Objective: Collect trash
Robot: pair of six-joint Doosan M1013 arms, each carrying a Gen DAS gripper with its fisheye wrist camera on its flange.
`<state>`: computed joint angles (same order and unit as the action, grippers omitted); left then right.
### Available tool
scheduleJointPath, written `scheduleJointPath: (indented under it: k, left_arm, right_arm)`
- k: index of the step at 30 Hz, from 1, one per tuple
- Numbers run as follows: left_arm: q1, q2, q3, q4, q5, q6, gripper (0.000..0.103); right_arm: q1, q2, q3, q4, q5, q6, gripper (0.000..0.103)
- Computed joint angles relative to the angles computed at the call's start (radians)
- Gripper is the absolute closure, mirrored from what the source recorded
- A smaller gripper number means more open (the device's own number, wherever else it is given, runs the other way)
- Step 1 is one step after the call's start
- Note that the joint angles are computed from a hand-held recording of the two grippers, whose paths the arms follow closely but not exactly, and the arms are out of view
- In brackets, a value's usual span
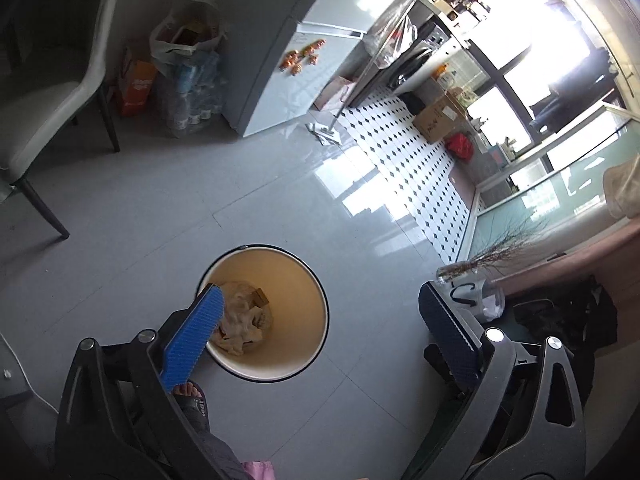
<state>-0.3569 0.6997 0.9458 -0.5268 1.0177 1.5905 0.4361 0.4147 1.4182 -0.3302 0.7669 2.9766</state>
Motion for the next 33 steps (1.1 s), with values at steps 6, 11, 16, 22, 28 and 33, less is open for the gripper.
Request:
scheduleJointPath:
  k: [6, 11, 16, 22, 28, 33]
  left_arm:
    - [0.039, -0.075, 0.067, 0.017, -0.078, 0.013, 0.006]
    - [0.071, -0.129, 0.117, 0.007, -0.123, 0.018, 0.006]
    - [0.103, -0.190, 0.175, -0.007, -0.170, 0.047, 0.006]
    - [0.134, -0.254, 0.236, -0.019, -0.209, 0.076, 0.006]
    - [0.165, -0.318, 0.290, -0.008, -0.250, 0.094, 0.006]
    - [0.189, -0.367, 0.330, 0.010, -0.280, 0.099, 0.006]
  right_arm:
    - [0.028, 0.017, -0.066, -0.037, 0.024, -0.016, 0.011]
    - [0.056, 0.027, -0.123, -0.066, 0.056, -0.022, 0.008]
    - [0.086, 0.032, -0.173, -0.091, 0.085, -0.033, 0.008]
    - [0.126, 0.042, -0.249, -0.118, 0.123, -0.076, 0.008]
    - [0.165, 0.052, -0.315, -0.144, 0.156, -0.110, 0.008]
    - [0.194, 0.059, -0.362, -0.162, 0.179, -0.131, 0.008]
